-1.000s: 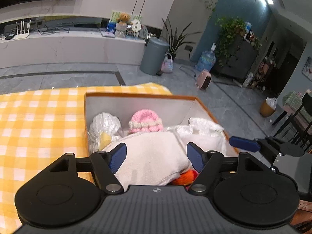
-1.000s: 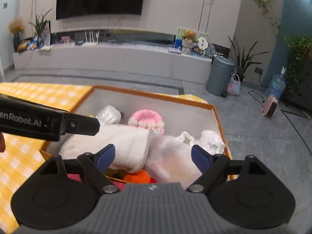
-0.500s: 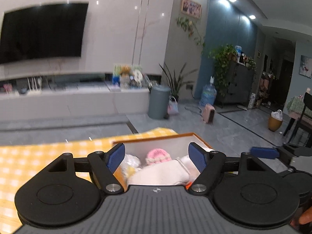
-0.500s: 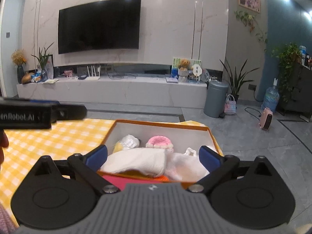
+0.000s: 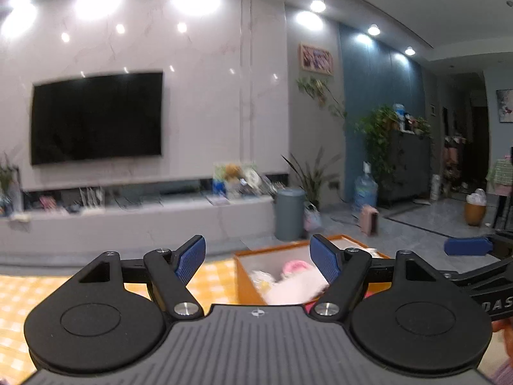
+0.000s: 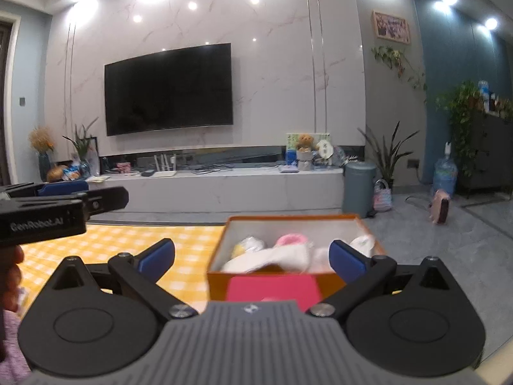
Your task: Organize soft objects
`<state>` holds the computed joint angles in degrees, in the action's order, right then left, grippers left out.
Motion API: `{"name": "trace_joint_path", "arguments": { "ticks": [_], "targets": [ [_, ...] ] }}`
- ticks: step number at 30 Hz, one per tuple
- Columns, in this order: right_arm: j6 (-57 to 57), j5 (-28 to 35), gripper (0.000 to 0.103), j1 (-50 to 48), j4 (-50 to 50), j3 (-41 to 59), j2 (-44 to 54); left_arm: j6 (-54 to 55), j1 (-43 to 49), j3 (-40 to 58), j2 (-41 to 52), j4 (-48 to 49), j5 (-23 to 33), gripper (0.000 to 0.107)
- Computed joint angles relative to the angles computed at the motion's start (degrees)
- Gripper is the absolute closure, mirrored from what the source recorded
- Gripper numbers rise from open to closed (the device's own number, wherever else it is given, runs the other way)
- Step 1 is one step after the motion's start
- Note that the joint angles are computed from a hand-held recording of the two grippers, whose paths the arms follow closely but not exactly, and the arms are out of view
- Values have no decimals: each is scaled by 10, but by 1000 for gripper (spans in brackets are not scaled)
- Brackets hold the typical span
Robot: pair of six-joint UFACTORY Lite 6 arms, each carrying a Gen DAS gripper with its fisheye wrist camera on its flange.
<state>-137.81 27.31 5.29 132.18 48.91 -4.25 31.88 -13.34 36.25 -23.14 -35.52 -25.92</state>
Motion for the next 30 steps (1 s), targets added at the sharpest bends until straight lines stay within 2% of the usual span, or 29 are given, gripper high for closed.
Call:
{"name": "trace_joint_path", "arguments": {
  "ticks": [2,8,10,12,14,17,20,21,24,27,30],
  "targets": [
    [-28,4,3,13,39,-38,-23,14,-11,-31,-21,-33,-24,17],
    [-185,4,3,70,204,-120,-67,30,-5,-103,-77,-80,-14,16],
    [-216,4,3,82,244,-141,-81,1,9,-127,-97,-64,-3,16],
    [-238,-3,3,89,279,-158,-94,11,5,-158,-121,-85,-12,16],
    [-266,-12,3,94,316,-168,-99,30,-13,-180,-124,-118,-48,15],
    [-268,-20,3,93,314,-170,-86,66,-33,-182,-105,-163,-75,12],
    [-265,-20,3,85,303,-169,-64,61,-14,-168,-98,-163,-35,11],
    [-264,-19,3,83,300,-168,-57,53,-6,-172,-103,-156,-26,7],
    [-238,-15,3,76,281,-165,-40,82,-8,-160,-83,-191,-20,4],
    [-214,-3,3,68,259,-164,-30,124,-38,-182,-84,-260,-43,4],
    [-265,19,3,71,291,-169,-21,141,-52,-182,-72,-282,-51,4]
  ]
}}
